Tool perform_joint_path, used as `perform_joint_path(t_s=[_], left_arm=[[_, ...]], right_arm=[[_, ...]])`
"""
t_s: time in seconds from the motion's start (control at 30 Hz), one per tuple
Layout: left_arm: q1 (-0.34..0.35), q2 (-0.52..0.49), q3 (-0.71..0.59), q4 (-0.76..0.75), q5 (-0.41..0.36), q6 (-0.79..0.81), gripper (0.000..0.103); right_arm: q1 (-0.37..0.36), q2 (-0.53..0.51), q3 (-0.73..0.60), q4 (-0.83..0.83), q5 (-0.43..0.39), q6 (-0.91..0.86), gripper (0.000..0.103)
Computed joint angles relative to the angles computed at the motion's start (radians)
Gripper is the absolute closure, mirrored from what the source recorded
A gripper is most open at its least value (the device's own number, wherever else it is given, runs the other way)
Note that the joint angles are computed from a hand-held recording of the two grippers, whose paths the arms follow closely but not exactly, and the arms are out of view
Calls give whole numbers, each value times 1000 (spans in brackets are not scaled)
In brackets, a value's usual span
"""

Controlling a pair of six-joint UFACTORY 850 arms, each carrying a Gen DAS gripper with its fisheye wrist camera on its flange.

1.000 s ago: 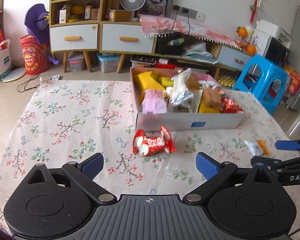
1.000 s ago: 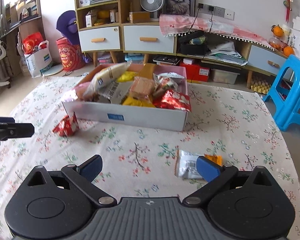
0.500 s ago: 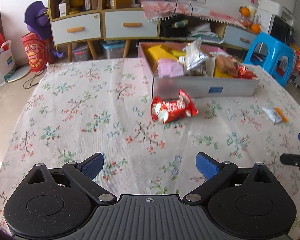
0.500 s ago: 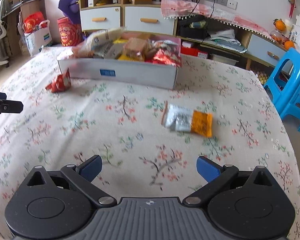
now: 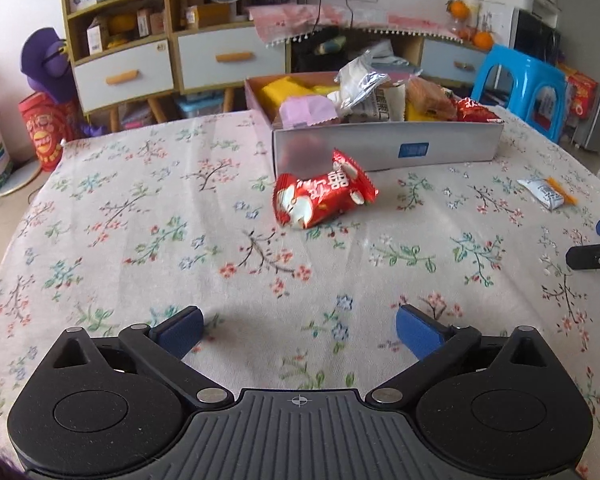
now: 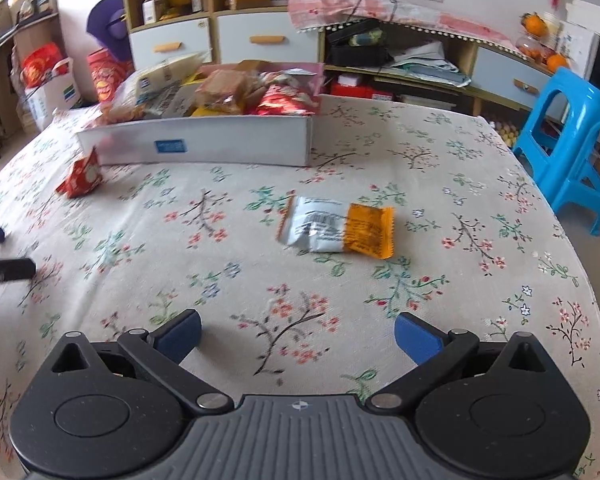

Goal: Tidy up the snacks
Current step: 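Grasp the red wrapped packet with the left tool while the right tool grasps the white-orange packet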

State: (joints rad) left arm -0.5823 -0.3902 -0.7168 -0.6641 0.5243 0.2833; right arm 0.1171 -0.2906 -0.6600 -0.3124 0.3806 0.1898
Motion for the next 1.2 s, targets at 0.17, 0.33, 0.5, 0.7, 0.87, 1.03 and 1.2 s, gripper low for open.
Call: perform_joint_path(t_s=[0.17, 0.33, 0.5, 0.7, 0.87, 1.03, 1.2], left_arm=[[3, -38, -33, 50, 44, -35, 0], [4, -82, -86, 60, 59, -39, 0], [4, -122, -146, 32, 49, -18, 0], [21, -146, -182, 50, 46, -48, 0], [38, -146, -179, 125, 55, -134, 0], [44, -147, -177, 142, 62, -159, 2], [37, -148, -177, 94, 79, -134, 9]], right_arm=[[-21, -32, -13, -9, 66, -1, 10], [-26, -66, -45, -6, 95, -4, 10], [-28, -94, -72, -1, 114, -8, 10], [-34, -121, -101, -3, 135, -9, 10], [-33, -140, -123, 4, 142, -13, 10], [-34, -149, -136, -5, 142, -9, 10], [-35, -151, -139, -14, 141, -5, 10]])
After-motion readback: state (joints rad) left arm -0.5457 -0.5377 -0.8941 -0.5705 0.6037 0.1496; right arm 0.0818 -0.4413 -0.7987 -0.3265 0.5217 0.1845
